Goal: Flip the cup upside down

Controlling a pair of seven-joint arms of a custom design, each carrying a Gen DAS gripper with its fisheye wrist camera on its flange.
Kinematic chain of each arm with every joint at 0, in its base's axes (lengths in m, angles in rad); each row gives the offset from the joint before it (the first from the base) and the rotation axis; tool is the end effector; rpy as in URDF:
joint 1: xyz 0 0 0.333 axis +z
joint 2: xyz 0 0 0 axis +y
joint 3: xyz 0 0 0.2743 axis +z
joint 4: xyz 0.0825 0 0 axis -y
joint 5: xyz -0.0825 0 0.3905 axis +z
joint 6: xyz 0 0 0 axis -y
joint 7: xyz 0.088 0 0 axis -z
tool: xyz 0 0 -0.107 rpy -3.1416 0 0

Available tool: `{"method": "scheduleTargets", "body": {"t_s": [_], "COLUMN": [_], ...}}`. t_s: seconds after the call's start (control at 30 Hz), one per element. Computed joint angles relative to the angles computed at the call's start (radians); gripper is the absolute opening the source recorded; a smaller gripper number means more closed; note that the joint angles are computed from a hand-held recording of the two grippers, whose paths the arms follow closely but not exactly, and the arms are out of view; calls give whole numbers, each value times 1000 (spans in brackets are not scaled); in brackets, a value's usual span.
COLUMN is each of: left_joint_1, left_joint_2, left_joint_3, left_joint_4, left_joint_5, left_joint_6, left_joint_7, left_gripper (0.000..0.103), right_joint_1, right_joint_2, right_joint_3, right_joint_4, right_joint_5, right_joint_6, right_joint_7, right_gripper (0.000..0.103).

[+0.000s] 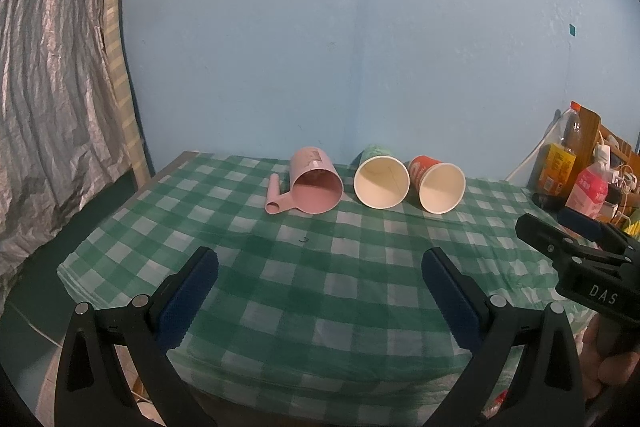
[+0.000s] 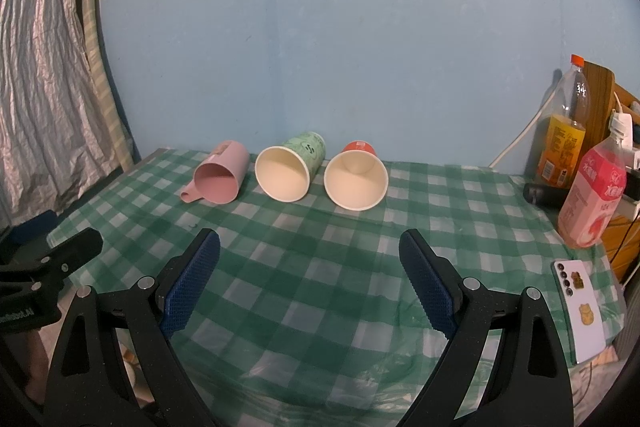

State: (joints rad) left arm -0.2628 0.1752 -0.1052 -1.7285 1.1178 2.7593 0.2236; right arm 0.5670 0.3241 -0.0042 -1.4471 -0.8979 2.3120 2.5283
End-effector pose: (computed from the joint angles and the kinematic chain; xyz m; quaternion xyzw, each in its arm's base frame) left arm 0.5999 -0.2669 0.5145 -0.6360 0.5718 -0.3814 0.3509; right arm 0.5971 0.3592 0.5307 -0.6455 0.6128 -0.3933 0.2307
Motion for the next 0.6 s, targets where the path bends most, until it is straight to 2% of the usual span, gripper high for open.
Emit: {"method": "scheduleTargets", "body": {"t_s": [0.6], "left_joint_1": [0], "left_joint_2": [4], "left_joint_3": [3], "left_joint_4": [-5], "left_joint_5": [-9], "left_joint_6": [12], "left_joint_7": [1], "left_gripper": [103], "right_joint_1": [1], "right_joint_2": [3], "right_joint_3": [0], "right_joint_4": [3], "right_joint_5": [5], "right_joint_6": [-2], "right_joint_7": [-2], "right_gripper": [90]}}
